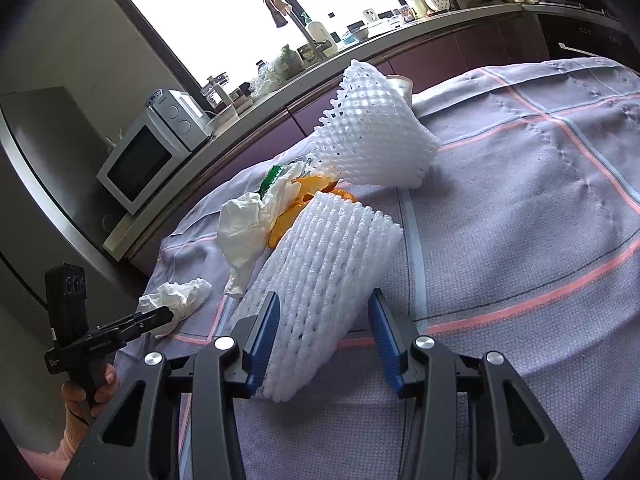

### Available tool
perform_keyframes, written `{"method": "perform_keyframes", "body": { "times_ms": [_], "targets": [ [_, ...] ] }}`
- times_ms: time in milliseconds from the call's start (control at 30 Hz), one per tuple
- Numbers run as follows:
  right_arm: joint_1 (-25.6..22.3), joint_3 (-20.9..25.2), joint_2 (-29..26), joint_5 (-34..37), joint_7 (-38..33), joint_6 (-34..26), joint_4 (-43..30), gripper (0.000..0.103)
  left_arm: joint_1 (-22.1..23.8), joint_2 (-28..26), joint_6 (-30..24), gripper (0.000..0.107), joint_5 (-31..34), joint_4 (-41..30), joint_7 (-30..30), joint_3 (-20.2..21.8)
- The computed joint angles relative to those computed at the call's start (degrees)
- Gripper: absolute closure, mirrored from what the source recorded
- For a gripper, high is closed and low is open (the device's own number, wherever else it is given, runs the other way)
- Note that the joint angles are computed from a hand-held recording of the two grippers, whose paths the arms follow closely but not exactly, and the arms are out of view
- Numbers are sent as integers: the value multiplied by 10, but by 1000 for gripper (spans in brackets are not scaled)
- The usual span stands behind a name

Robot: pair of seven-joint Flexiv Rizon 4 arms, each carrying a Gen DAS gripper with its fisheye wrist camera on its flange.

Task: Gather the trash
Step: 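Grasp the white tissue with the left gripper while the right gripper grasps a foam net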

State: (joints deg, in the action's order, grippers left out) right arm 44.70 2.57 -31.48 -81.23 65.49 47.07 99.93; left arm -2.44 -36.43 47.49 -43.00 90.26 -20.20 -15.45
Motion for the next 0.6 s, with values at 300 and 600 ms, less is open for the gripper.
{"method": "perform_keyframes", "body": {
  "times_ms": [300, 600],
  "targets": [
    [-5, -2, -1, -13, 13, 12, 1, 83, 2, 4, -14, 86, -8, 4, -1, 0],
    [-1, -2, 1, -40, 21, 5, -2, 91, 7, 12, -19, 91, -27, 14, 10, -2]
  ]
}}
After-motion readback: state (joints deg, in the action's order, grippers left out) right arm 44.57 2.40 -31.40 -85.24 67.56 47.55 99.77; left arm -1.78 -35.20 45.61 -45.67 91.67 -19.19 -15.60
